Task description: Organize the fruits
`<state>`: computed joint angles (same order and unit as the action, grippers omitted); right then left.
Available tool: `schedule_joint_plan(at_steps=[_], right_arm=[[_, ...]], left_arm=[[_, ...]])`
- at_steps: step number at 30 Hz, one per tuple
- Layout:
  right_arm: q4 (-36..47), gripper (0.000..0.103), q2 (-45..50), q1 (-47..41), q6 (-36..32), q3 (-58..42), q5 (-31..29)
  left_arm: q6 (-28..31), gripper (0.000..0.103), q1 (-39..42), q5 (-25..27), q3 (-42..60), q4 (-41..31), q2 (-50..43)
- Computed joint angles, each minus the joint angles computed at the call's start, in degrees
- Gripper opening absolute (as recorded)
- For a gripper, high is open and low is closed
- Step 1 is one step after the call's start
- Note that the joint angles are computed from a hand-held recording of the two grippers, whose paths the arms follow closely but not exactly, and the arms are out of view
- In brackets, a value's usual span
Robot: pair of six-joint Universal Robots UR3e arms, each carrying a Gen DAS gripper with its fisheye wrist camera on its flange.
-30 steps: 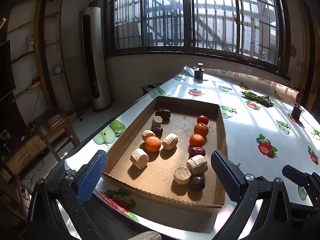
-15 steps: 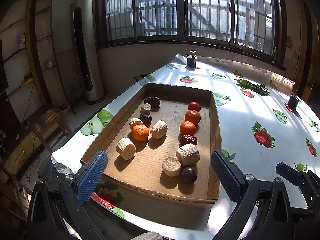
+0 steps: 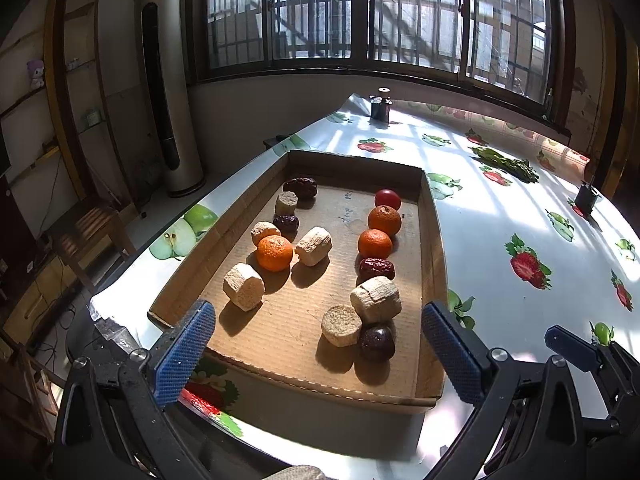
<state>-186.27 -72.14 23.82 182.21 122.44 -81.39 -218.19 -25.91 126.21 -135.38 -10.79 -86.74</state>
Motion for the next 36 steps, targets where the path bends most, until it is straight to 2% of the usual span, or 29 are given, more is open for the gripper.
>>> schedule_joint_plan(at_steps=[36], right_arm=[[0.5, 0.086, 1.4, 0.6, 0.2, -1.0, -0.4]], left_arm=[[1.5, 0.103, 2.5, -3.3, -2.0, 3.6, -1.0]])
